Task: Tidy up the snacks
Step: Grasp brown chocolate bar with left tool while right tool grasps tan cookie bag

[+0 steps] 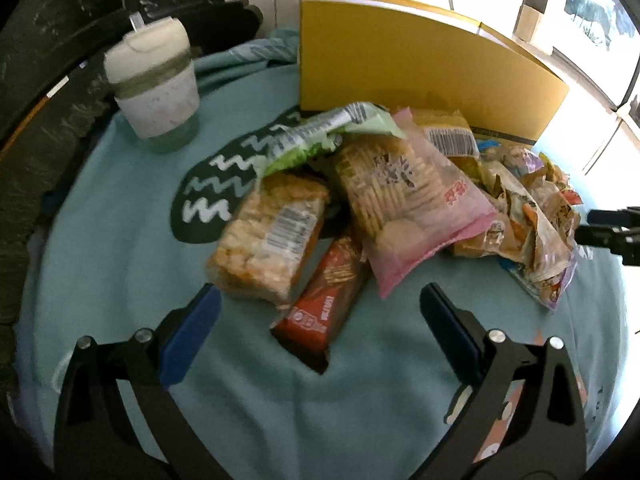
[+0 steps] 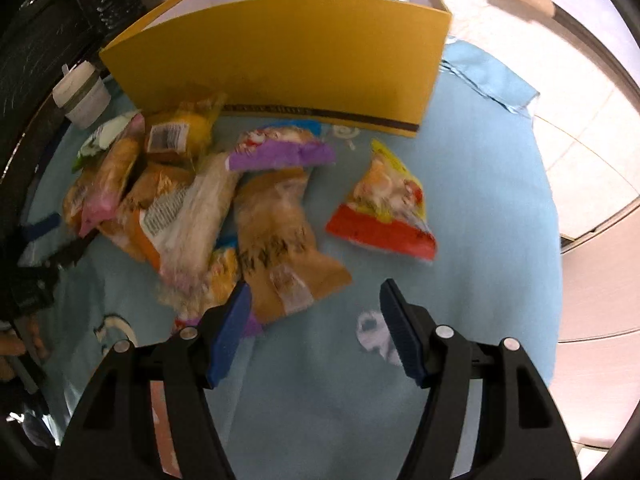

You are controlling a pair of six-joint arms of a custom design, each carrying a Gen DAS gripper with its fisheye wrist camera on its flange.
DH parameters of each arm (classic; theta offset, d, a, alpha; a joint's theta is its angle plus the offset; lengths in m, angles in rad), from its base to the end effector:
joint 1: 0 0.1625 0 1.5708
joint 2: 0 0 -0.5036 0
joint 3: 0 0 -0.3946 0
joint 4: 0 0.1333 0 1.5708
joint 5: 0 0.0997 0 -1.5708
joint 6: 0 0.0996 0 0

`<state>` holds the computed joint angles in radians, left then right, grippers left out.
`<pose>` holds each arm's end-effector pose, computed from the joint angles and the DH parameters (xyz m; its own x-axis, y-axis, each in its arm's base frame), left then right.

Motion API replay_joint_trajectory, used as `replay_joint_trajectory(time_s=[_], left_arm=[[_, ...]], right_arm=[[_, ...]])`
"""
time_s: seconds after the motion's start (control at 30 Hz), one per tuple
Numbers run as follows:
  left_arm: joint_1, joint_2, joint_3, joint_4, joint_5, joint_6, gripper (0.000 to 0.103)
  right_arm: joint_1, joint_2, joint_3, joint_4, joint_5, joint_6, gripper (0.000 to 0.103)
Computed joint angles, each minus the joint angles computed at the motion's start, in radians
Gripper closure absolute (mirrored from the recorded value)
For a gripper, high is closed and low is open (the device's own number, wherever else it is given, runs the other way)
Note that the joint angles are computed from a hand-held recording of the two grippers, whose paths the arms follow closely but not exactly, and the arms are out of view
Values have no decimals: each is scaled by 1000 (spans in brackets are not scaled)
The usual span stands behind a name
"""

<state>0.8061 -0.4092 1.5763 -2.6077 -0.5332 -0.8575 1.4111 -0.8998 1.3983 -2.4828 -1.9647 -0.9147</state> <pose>-0.3330 -0.6635 -0.0632 -0.7085 -0.2580 -0.6569 0.2303 0.7953 -0.5608 -0.0314 -0.7930 0.3241 -0.6566 -0.5339 0.5328 -0.6141 0.7885 0.0334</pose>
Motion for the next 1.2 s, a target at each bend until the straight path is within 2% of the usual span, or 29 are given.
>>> replay_joint_trajectory(time_s=[0.17,0.23,0.3,0.4,0.47,0.53,0.57,0.6,0.7,1.03,1.2], left_arm=[[16,11,32,-135,-33,71,23],[18,17,42,-194,-30,119,23],[21,24,32,-197,-22,150,23],[24,36,4,-163,-16,160,19],[21,40,-11,-107,-7,167,21],[15,37,9,-146,0,182,44],[10,34,26,-182,-3,189,72],[6,30,43,-215,-17,196,79],[-11,35,72,-268,-36,218,80],[-75,63,87,-303,-89,238,80],[-93,57,96,-323,-67,249,80]], right_arm=[[21,46,-29,1,-25,-36,36],[23,66,-37,-17,-25,-44,35],[20,79,-53,0,-1,-28,35],[35,102,-50,-27,-58,-71,36],[42,100,-42,-23,-65,-110,54],[42,93,-40,-15,-68,-119,63],[38,87,-40,-3,-59,-114,65],[30,77,-38,12,-41,-108,65],[8,55,-33,32,-5,-85,65],[-8,-5,14,54,56,-45,65],[-13,-43,54,42,85,-43,65]])
